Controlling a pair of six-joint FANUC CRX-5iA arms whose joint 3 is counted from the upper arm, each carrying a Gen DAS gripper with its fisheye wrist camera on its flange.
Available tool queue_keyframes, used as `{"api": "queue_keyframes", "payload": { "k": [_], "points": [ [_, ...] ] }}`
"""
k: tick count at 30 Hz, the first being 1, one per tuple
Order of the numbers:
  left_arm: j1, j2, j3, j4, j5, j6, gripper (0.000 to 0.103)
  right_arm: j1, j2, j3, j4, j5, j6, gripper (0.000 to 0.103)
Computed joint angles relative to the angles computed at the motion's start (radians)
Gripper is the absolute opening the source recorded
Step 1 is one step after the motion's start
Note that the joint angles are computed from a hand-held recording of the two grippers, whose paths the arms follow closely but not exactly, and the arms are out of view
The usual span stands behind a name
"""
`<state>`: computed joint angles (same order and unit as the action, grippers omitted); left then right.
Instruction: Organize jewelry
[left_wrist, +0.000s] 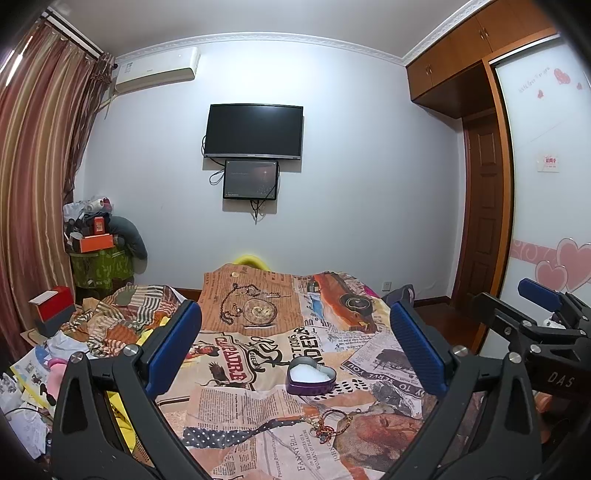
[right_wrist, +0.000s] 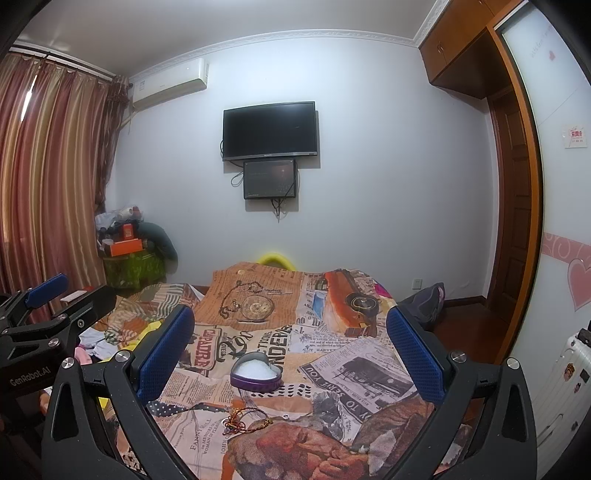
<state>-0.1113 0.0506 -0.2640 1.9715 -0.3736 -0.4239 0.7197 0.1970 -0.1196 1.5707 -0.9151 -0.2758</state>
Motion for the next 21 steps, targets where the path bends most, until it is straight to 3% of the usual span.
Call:
{"api": "queue_keyframes", "payload": {
  "k": [21],
  "points": [
    [-0.002, 0.002, -0.003, 0.015, -0.001, -0.014, 0.102, 0.0, 0.001, 0.003, -0.002, 0.0, 0.001, 0.103]
  ]
}}
